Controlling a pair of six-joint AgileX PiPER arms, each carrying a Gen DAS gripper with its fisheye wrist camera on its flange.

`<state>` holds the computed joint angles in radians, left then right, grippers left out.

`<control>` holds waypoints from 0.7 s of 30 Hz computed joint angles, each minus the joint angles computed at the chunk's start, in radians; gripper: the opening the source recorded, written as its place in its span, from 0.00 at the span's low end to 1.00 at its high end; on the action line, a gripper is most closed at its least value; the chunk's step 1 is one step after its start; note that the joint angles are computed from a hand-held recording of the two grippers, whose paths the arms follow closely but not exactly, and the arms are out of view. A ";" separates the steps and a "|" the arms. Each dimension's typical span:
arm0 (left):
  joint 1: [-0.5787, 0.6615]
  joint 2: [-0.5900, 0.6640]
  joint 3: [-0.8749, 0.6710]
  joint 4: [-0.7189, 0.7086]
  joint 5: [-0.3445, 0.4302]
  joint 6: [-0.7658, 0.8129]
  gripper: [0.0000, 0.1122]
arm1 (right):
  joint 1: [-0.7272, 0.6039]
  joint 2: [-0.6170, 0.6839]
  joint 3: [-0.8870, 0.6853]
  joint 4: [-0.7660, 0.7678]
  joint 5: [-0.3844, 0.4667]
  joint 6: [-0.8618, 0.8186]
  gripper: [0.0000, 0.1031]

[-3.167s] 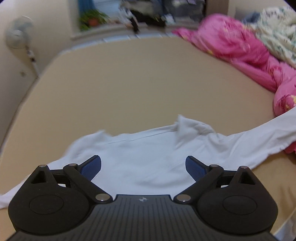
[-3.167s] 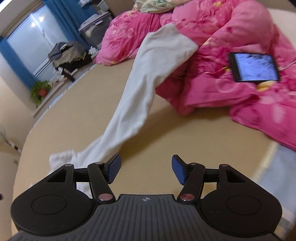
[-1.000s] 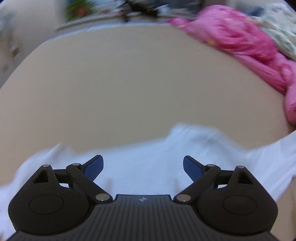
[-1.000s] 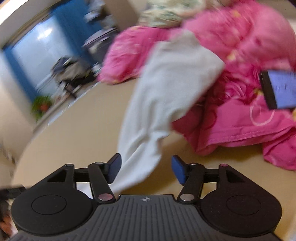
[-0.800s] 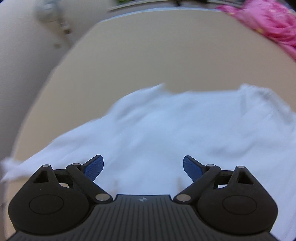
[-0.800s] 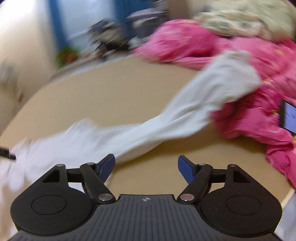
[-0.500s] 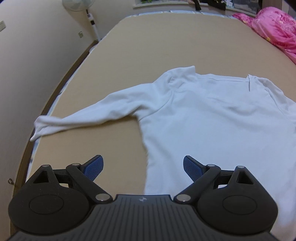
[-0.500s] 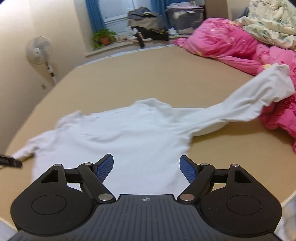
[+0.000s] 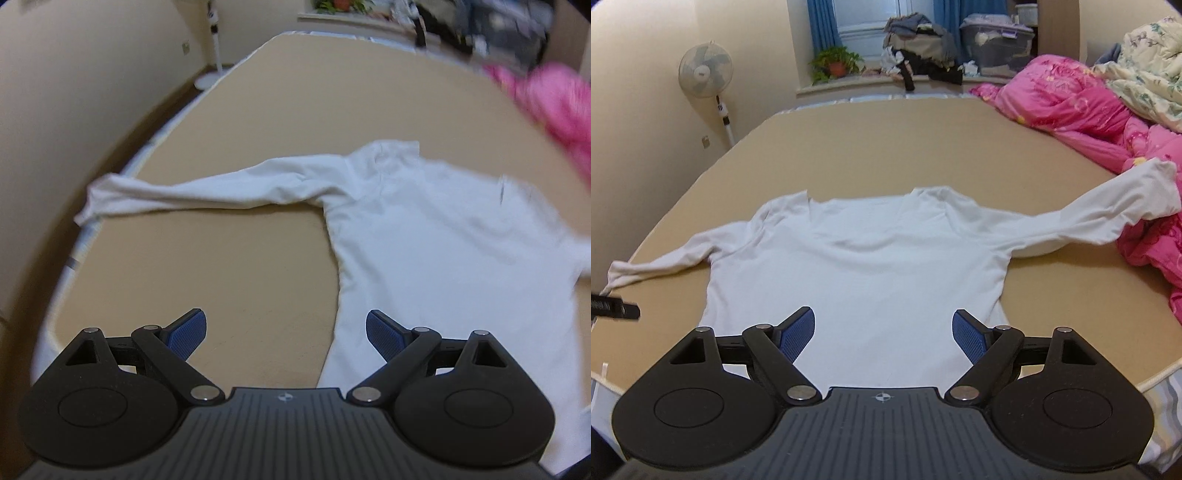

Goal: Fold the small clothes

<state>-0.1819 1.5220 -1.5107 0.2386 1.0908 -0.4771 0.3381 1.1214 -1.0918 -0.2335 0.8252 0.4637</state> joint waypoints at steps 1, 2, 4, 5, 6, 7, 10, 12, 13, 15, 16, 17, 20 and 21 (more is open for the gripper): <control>0.078 -0.004 0.004 -0.069 -0.034 0.043 0.87 | 0.008 0.012 -0.003 -0.007 0.005 0.011 0.80; 0.167 0.009 -0.002 -0.130 -0.072 0.084 0.88 | 0.014 0.025 -0.004 -0.010 0.007 0.018 0.80; 0.317 0.065 -0.047 -0.208 -0.106 0.142 0.88 | 0.026 0.057 -0.013 -0.012 0.017 0.029 0.80; 0.390 0.114 -0.095 -0.243 -0.105 0.170 0.88 | 0.029 0.071 -0.016 -0.011 0.020 0.029 0.80; 0.458 0.174 -0.158 -0.269 -0.091 0.190 0.88 | 0.038 0.088 -0.021 -0.017 0.026 0.035 0.80; 0.518 0.225 -0.210 -0.302 -0.084 0.212 0.88 | 0.047 0.102 -0.024 -0.026 0.031 0.042 0.80; 0.665 0.365 -0.343 -0.383 -0.086 0.208 0.88 | 0.079 0.147 -0.036 -0.050 0.047 0.054 0.80; 0.729 0.461 -0.442 -0.421 -0.062 0.196 0.88 | 0.101 0.179 -0.050 -0.061 0.062 0.052 0.80; 0.745 0.502 -0.486 -0.420 -0.054 0.193 0.88 | 0.113 0.197 -0.059 -0.067 0.070 0.052 0.80; 0.764 0.580 -0.580 -0.405 -0.025 0.182 0.88 | 0.129 0.227 -0.077 -0.070 0.079 0.050 0.80; 0.773 0.616 -0.621 -0.404 -0.008 0.169 0.88 | 0.139 0.243 -0.086 -0.073 0.083 0.057 0.80; 0.785 0.658 -0.670 -0.412 0.014 0.148 0.88 | 0.147 0.258 -0.099 -0.073 0.088 0.059 0.80; 0.816 0.771 -0.809 -0.440 0.080 0.082 0.84 | 0.174 0.294 -0.129 -0.075 0.101 0.052 0.80; 0.821 0.799 -0.847 -0.442 0.094 0.059 0.79 | 0.185 0.304 -0.138 -0.080 0.105 0.047 0.80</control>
<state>0.6394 2.3212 -2.3578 -0.2031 1.1850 -0.4184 0.5234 1.4256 -1.2301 -0.3130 0.9305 0.5106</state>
